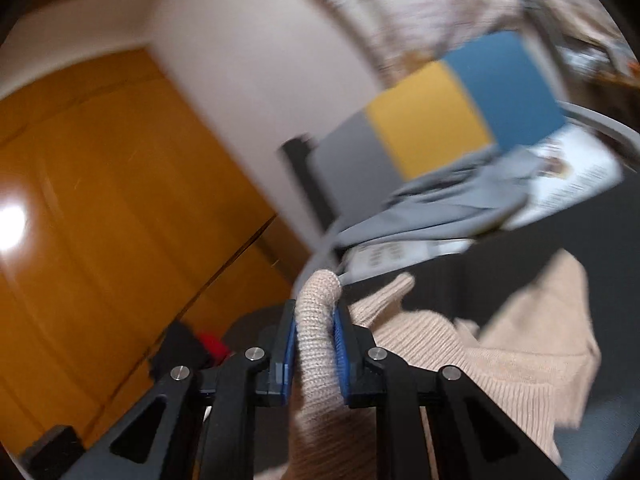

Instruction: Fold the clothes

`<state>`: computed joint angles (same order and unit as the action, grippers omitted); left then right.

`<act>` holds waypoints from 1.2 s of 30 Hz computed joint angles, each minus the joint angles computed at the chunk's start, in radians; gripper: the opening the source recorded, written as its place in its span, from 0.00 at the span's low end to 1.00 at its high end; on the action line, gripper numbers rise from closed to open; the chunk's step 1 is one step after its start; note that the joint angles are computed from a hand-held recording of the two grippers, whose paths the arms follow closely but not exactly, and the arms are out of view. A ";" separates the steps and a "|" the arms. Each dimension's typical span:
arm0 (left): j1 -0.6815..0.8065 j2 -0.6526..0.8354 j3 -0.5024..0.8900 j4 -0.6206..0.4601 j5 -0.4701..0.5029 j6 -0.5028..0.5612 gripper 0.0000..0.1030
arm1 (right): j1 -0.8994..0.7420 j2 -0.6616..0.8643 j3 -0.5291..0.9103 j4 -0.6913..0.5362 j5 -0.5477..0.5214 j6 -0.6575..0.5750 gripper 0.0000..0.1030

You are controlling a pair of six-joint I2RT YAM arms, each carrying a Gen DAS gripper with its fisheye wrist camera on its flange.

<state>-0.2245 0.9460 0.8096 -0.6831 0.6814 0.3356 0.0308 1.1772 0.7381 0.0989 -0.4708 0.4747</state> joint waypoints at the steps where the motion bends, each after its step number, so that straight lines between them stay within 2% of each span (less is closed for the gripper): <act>1: 0.035 -0.033 -0.014 -0.020 0.011 0.030 0.16 | 0.049 0.069 0.055 -0.010 0.016 -0.016 0.16; 4: 0.054 -0.034 -0.045 -0.019 -0.081 0.028 0.18 | 0.134 0.300 0.224 -0.100 0.017 -0.086 0.22; 6: 0.089 0.064 -0.036 -0.020 -0.135 -0.002 0.20 | 0.183 0.392 0.266 -0.131 0.104 -0.085 0.25; 7: 0.119 0.121 -0.021 -0.027 -0.143 -0.020 0.22 | 0.172 0.370 0.227 -0.124 0.102 -0.092 0.28; 9: 0.218 0.228 -0.002 -0.031 -0.119 -0.030 0.24 | 0.107 0.225 0.076 -0.061 0.064 -0.082 0.34; 10: 0.262 0.287 0.014 -0.032 -0.112 -0.038 0.30 | 0.056 0.136 0.009 -0.071 0.050 -0.109 0.44; 11: 0.303 0.347 0.033 -0.034 -0.108 -0.048 0.40 | 0.052 0.088 -0.014 -0.103 0.096 -0.124 0.50; 12: 0.328 0.383 0.037 -0.011 -0.102 -0.053 0.46 | 0.048 0.040 -0.037 -0.135 0.140 -0.139 0.64; 13: 0.355 0.394 0.034 0.018 -0.105 -0.058 0.57 | 0.044 -0.008 -0.057 -0.170 0.187 -0.153 0.71; 14: 0.362 0.392 0.031 0.051 -0.120 -0.065 0.64 | 0.036 -0.044 -0.072 -0.200 0.216 -0.166 0.72; 17: 0.373 0.393 0.023 0.158 -0.170 -0.071 0.71 | 0.036 -0.107 -0.121 -0.300 0.171 -0.186 0.72; 19: 0.343 0.384 0.008 0.223 -0.202 -0.084 0.77 | 0.107 -0.110 -0.150 -0.320 0.180 -0.153 0.72; 21: 0.316 0.381 -0.013 0.286 -0.221 -0.089 0.81 | 0.186 -0.073 -0.171 -0.285 0.193 -0.100 0.71; 23: 0.271 0.384 -0.041 0.338 -0.242 -0.100 0.82 | 0.275 -0.003 -0.161 -0.269 0.218 -0.067 0.66; 24: 0.232 0.388 -0.052 0.358 -0.267 -0.116 0.82 | 0.318 0.046 -0.137 -0.277 0.256 -0.075 0.47; 25: 0.194 0.394 -0.061 0.377 -0.292 -0.132 0.82 | 0.359 0.082 -0.116 -0.284 0.295 -0.080 0.11; 26: 0.155 0.401 -0.068 0.396 -0.316 -0.148 0.82 | 0.398 0.080 -0.105 -0.292 0.341 -0.082 0.03; 28: 0.108 0.418 -0.062 0.410 -0.361 -0.156 0.82 | 0.472 0.064 -0.088 -0.313 0.435 -0.088 0.03; 30: 0.100 0.400 -0.074 0.428 -0.380 -0.138 0.82 | 0.489 -0.030 -0.068 -0.377 0.533 -0.102 0.03; 33: 0.084 0.379 -0.071 0.455 -0.433 -0.124 0.82 | 0.452 -0.243 -0.056 -0.529 0.689 -0.121 0.03; 36: 0.089 0.376 -0.043 0.481 -0.458 -0.097 0.82 | 0.372 -0.374 -0.013 -0.653 0.828 -0.150 0.03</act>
